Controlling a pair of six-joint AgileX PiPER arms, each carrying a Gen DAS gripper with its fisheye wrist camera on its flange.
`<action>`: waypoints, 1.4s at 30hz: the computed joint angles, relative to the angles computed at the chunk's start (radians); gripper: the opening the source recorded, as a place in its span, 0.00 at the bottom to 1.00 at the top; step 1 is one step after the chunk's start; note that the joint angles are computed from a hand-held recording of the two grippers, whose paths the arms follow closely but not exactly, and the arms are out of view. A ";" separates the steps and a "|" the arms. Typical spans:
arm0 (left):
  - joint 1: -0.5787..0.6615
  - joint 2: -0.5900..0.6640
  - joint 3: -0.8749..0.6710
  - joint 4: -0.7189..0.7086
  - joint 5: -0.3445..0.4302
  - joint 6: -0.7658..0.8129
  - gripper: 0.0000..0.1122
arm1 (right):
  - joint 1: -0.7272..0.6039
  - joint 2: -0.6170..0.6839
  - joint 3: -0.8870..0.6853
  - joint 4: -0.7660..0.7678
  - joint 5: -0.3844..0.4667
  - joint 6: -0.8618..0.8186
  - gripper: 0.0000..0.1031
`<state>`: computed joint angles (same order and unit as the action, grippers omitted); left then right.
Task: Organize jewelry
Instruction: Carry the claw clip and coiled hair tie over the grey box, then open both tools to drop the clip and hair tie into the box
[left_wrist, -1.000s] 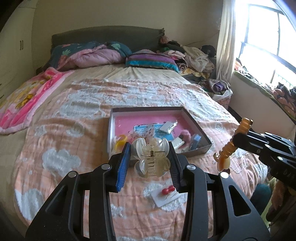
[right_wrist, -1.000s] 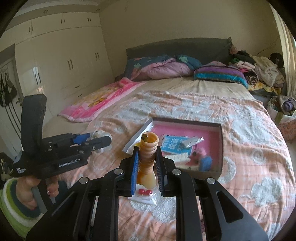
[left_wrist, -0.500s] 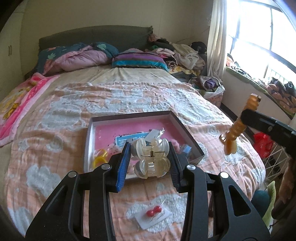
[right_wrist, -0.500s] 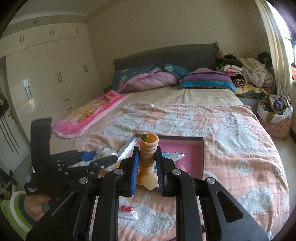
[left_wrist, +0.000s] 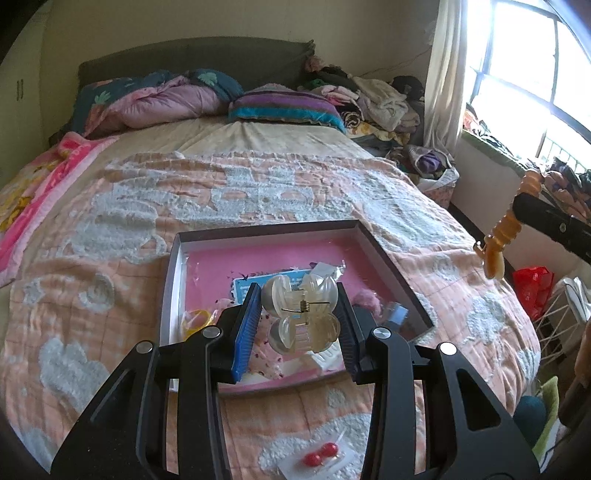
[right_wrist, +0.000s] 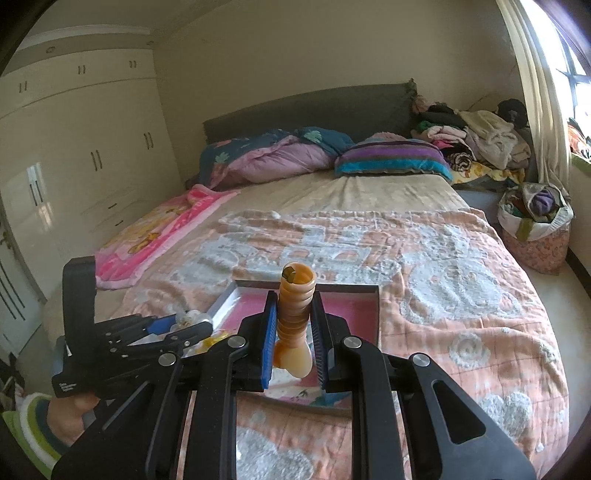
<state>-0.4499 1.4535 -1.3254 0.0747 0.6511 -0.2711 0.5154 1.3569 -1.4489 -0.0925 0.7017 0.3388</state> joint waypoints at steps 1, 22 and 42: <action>0.006 0.012 -0.003 -0.001 -0.002 0.003 0.27 | -0.009 0.010 -0.005 0.007 -0.002 -0.007 0.16; 0.043 0.199 -0.041 -0.079 -0.039 0.073 0.27 | -0.090 0.250 0.025 -0.038 -0.051 -0.008 0.16; 0.014 0.122 -0.022 0.005 -0.007 -0.013 0.36 | -0.062 0.239 0.033 -0.029 -0.037 -0.026 0.28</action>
<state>-0.4362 1.5752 -1.3469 0.0798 0.6441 -0.2837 0.4534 1.5955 -1.4158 -0.1214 0.6644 0.3131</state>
